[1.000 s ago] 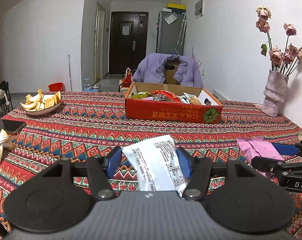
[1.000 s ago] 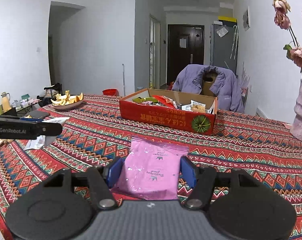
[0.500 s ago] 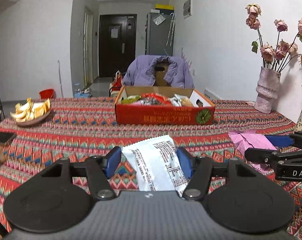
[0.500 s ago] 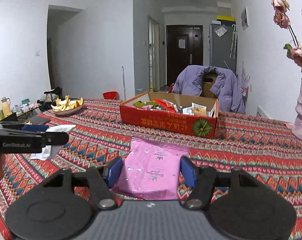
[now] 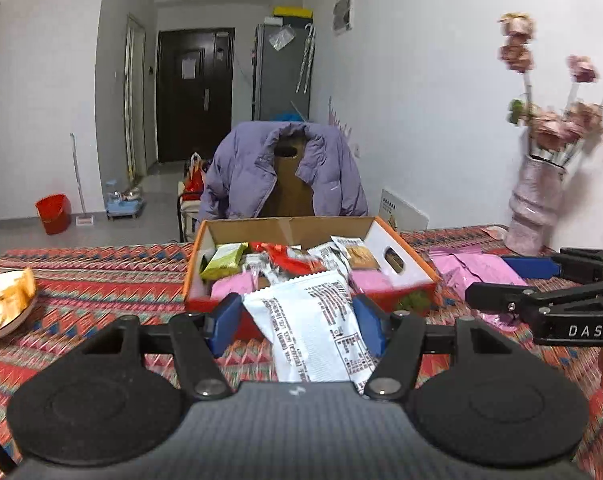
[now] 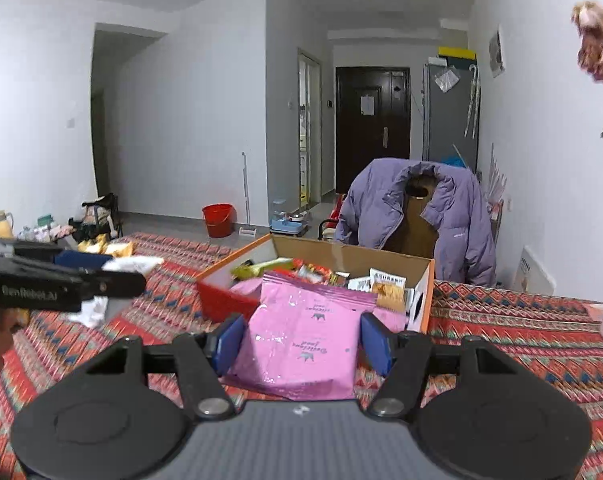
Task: Organize snacks
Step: 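Carry both held packets over the red box and lower them inside, then open both tools to release the packets into the box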
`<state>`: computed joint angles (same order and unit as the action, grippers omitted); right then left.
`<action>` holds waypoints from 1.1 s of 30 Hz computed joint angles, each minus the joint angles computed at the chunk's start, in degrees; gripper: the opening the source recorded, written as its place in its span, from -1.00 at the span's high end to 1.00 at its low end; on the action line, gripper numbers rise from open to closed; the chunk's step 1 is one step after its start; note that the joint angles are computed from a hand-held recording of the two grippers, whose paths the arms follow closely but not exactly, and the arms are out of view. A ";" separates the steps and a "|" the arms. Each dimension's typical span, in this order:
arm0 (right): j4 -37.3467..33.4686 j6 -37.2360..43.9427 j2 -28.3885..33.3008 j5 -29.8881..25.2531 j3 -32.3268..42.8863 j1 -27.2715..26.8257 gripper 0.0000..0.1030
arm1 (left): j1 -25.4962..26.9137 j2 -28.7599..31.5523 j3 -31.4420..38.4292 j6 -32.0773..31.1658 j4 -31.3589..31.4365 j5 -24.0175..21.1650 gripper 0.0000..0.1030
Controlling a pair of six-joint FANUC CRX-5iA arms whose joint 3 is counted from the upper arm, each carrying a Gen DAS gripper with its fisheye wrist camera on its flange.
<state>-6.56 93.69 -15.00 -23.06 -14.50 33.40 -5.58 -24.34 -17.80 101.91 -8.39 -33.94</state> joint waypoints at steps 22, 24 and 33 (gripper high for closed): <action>-2.22 -6.02 32.59 -4.40 26.22 -3.94 -0.43 | 5.89 32.77 17.58 -1.56 9.14 3.35 -0.56; -2.75 -5.89 31.93 -4.40 25.87 -4.25 -0.43 | 6.31 31.86 16.83 -2.77 10.42 3.04 -0.58; 4.20 -9.46 26.27 -4.41 22.59 -3.87 -0.69 | 4.96 26.57 19.87 2.71 2.77 -2.84 -0.65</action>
<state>-2.37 84.23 11.27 -27.47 8.09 29.53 -0.63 2.24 2.08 104.62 -5.62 -36.78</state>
